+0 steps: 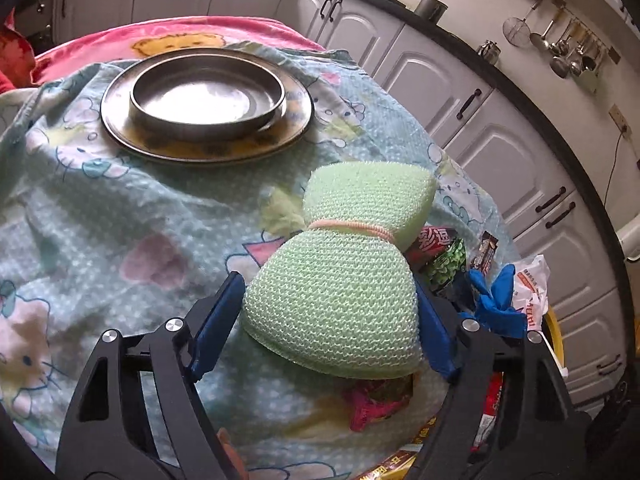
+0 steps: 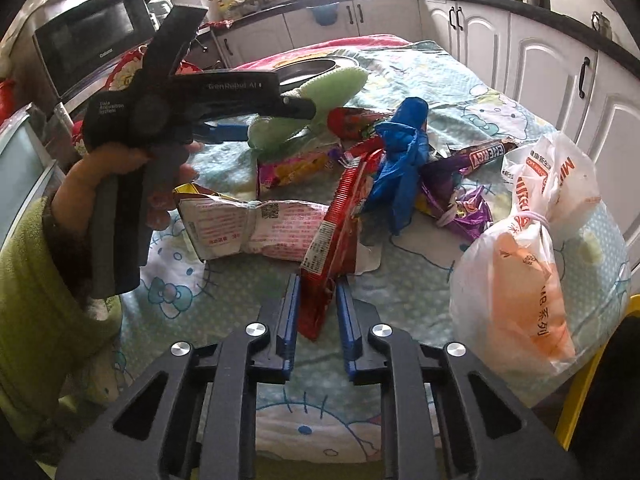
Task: Collect trash
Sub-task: 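Grasp the green mesh sponge with the left tool while the right tool grasps the red snack wrapper, then carry the green sponge and red wrapper in both tools over the yellow bin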
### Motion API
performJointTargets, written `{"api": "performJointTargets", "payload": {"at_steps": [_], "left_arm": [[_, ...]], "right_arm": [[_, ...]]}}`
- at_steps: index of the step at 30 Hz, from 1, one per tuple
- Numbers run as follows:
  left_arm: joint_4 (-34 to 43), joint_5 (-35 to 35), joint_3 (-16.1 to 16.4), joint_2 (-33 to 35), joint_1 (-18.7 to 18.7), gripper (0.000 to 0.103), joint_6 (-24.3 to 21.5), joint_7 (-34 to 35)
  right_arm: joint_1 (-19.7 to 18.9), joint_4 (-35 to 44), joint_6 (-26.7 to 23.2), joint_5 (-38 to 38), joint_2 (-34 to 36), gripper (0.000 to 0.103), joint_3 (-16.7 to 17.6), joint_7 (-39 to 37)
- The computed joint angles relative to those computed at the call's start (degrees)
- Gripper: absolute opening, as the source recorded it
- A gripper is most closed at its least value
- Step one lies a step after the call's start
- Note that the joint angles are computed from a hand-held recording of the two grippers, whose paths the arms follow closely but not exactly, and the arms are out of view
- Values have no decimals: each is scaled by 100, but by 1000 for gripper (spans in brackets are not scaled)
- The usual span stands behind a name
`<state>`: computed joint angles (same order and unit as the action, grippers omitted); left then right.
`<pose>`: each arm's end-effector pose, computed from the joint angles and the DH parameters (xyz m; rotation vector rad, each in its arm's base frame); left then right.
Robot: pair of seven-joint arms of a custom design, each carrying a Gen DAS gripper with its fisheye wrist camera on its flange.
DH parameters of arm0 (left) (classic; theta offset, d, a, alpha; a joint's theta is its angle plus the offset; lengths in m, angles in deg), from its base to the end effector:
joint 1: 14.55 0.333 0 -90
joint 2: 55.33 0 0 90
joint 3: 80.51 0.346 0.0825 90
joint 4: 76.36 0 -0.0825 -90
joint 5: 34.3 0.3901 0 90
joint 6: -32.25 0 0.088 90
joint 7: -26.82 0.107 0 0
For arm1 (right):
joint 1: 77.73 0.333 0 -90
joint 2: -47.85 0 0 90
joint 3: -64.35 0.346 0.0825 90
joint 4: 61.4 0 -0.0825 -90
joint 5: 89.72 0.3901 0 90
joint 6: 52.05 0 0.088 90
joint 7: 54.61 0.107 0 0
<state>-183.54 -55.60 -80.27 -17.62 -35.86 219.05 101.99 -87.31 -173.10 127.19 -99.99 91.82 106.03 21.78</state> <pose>0.6663 -0.2182 0.2599 -2.1779 1.6486 -0.9736 0.6012 0.3199 0.2537 -2.1911 1.0464 -0.0768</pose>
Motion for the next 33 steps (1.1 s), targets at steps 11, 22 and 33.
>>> {"api": "performJointTargets", "payload": {"at_steps": [11, 22, 33], "left_arm": [[-437, -332, 231, -263, -330, 62, 571, -12], [-937, -1651, 1184, -703, -1672, 62, 1149, 928], [-790, -2555, 1110, -840, -2097, 62, 1409, 2045]], "right_arm": [[-373, -314, 308, -293, -110, 16, 268, 121], [-813, -585, 884, -1034, -339, 16, 491, 652], [-1068, -844, 1638, -1699, -783, 16, 267, 1514]]}}
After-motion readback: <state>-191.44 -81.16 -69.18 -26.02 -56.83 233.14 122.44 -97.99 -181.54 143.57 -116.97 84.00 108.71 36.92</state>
